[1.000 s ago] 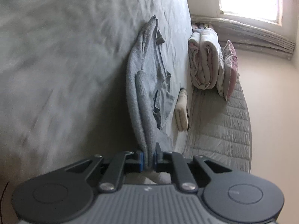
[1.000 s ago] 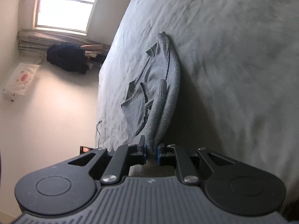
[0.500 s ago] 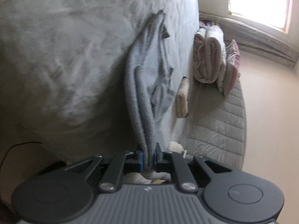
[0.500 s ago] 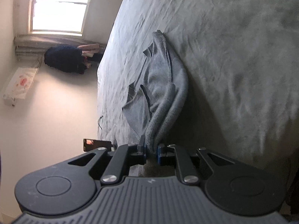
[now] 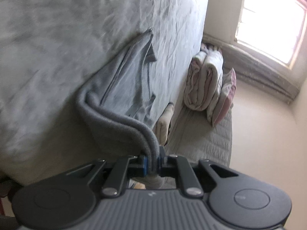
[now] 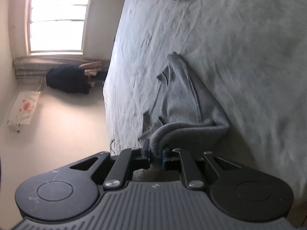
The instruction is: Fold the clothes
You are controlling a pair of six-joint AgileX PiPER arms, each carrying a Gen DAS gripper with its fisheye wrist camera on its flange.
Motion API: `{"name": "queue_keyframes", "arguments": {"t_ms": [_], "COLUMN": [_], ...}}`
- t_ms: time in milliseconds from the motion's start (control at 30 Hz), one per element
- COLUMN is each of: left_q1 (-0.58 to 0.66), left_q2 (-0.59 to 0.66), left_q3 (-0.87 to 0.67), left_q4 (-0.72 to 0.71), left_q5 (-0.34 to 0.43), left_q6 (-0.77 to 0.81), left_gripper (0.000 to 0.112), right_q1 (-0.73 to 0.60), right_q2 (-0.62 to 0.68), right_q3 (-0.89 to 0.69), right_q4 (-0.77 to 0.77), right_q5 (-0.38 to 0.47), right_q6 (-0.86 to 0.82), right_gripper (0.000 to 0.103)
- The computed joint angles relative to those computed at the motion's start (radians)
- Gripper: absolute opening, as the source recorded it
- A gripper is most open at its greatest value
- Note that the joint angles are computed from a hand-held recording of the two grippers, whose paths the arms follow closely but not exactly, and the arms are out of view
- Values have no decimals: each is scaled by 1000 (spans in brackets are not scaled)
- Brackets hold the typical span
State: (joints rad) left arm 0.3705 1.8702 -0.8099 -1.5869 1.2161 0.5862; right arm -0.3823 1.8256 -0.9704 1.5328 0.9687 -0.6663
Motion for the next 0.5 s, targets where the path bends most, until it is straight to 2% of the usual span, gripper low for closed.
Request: {"name": "queue_keyframes", "arguments": {"t_ms": [200,267,367,433,467,500], "left_q1": [-83,-105,-126,-126,-121,-117], "left_q2": [116,155,204,236,254,267], "left_q3": [-167,-216,-266,-283,-289,-298], "left_q4": [-45,-47,-57,-80,-95,-99], "left_q5": [-88,-118,-156,-158,-143,-129], "left_q6": [-91,-116,-115,-71,-43,-31], "left_gripper": [11,10,15,36,41,45], "right_q1": [51,63,61,57,54,49], "right_q2": [147,199,262,297,309,307], "right_q3": [-139,-160,-189,-210,-216,-209], "right_q4": [37,90,116,118,121,137], "right_q5": [-66,-87,-79,-70,-66,-63], "right_q6": [36,12,11,35,41,25], "right_gripper": [16,17,20,22,24,32]}}
